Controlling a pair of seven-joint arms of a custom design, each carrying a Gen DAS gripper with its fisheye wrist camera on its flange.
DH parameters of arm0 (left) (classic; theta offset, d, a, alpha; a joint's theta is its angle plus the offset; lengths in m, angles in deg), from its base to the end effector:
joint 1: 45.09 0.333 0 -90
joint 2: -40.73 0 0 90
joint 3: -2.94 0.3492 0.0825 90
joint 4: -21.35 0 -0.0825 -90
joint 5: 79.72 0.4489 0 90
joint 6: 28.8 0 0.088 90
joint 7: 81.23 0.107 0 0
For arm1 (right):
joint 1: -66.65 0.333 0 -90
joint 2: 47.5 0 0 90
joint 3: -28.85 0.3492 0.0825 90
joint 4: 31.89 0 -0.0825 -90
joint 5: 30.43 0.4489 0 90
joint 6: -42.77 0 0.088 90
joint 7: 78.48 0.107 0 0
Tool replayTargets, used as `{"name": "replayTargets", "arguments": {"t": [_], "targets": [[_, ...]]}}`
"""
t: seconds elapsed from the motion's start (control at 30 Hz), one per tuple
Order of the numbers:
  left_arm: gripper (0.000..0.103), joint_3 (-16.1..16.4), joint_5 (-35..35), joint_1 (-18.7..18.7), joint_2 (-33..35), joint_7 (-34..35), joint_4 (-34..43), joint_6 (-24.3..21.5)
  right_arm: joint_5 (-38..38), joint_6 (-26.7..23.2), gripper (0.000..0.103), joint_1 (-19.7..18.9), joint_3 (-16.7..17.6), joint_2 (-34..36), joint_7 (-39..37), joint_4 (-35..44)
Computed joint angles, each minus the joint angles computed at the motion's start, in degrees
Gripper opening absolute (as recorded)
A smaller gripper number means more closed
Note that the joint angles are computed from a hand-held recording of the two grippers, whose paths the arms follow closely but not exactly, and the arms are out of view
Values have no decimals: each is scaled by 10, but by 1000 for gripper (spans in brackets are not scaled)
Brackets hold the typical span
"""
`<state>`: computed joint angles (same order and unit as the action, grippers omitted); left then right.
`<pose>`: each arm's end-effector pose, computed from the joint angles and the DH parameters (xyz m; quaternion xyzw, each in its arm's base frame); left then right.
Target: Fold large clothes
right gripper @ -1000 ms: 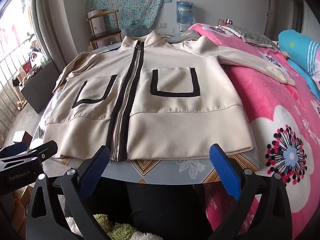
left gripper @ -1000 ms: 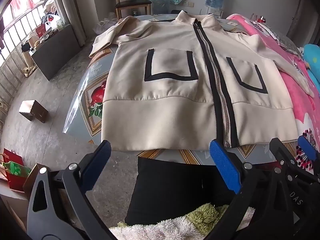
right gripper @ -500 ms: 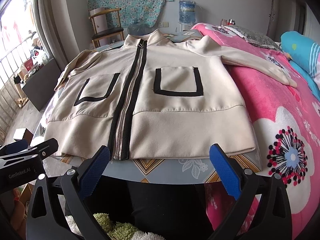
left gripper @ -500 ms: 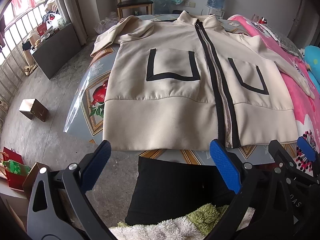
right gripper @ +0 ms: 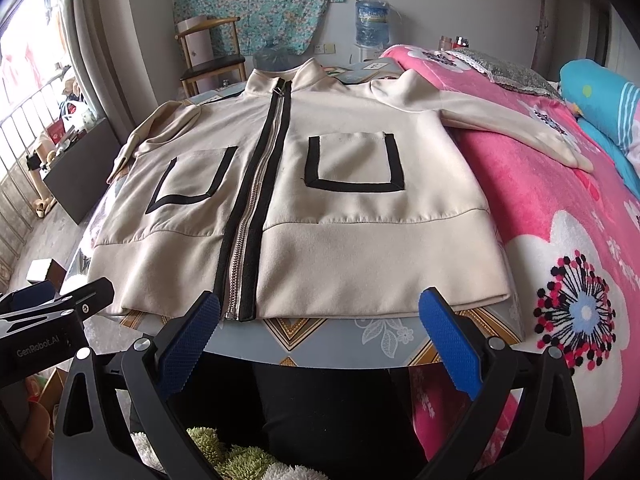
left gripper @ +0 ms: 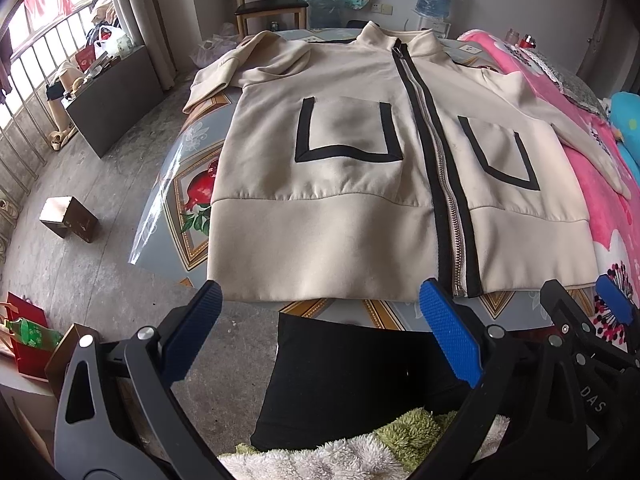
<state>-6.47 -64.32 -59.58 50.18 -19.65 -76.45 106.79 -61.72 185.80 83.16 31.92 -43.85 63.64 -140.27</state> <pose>0.6624 -0.2817 0.5590 -0.6622 0.7010 -0.1985 0.1753 0.6416 0.2307 0.5372 -0.5898 0.7353 -0.2506 0.2206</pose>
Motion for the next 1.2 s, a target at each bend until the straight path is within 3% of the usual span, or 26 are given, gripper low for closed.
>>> {"name": "replayTargets", "arguments": {"t": [1.2], "targets": [[96, 3, 11, 0, 5, -10, 5, -8, -1, -5, 97, 1, -2, 5, 1, 6]]}}
